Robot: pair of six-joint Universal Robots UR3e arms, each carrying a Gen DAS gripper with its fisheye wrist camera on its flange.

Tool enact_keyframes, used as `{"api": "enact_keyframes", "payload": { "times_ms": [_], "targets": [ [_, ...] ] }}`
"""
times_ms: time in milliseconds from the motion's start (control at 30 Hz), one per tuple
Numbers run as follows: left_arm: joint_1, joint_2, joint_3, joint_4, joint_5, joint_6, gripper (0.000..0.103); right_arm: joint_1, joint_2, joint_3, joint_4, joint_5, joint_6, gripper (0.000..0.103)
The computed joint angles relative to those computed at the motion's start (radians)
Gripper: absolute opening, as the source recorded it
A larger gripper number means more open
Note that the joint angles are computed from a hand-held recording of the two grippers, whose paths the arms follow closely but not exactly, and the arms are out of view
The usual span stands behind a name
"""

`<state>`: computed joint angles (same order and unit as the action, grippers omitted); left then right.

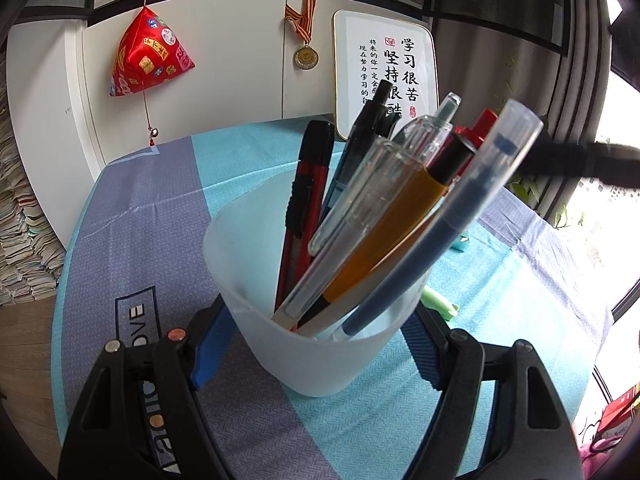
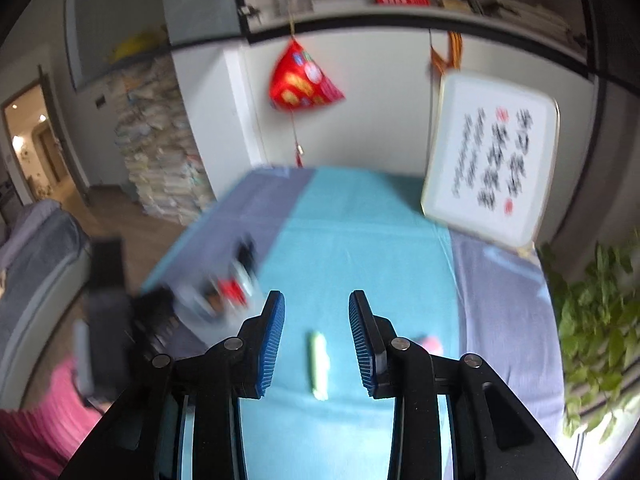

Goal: Organize stationery
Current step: 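Move the right tool to the green highlighter and grasp it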

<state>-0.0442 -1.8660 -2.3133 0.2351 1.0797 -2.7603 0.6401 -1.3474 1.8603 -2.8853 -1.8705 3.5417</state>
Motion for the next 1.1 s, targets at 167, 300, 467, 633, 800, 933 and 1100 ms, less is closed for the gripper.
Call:
{"api": "enact_keyframes", "payload": {
  "times_ms": [167,300,467,633,800,933,1100],
  "targets": [
    [0.001,0.000,0.001,-0.001,-0.001,0.000,0.076,0.002,0.084,0.076,-0.025,0.024,0.029,0.033],
    [0.000,0.001,-0.001,0.000,0.000,0.000,0.076,-0.010,0.131,0.088,-0.089,0.071,0.031,0.033],
    [0.001,-0.001,0.001,0.000,-0.001,0.001,0.076,-0.008,0.166,0.071,-0.106,0.080,0.021,0.033],
    [0.000,0.000,-0.001,0.001,0.000,0.000,0.076,-0.006,0.209,0.047,-0.097,0.076,0.020,0.033],
    [0.001,-0.001,0.000,0.000,-0.001,0.001,0.076,-0.003,0.234,0.025,-0.079,0.057,0.023,0.013],
    [0.001,0.000,-0.001,0.003,-0.001,0.000,0.076,-0.023,0.205,0.063,-0.114,0.075,0.042,0.012],
    [0.003,0.001,0.004,-0.006,-0.003,0.003,0.076,-0.032,0.141,0.123,-0.159,0.088,0.062,0.010]
  ]
}}
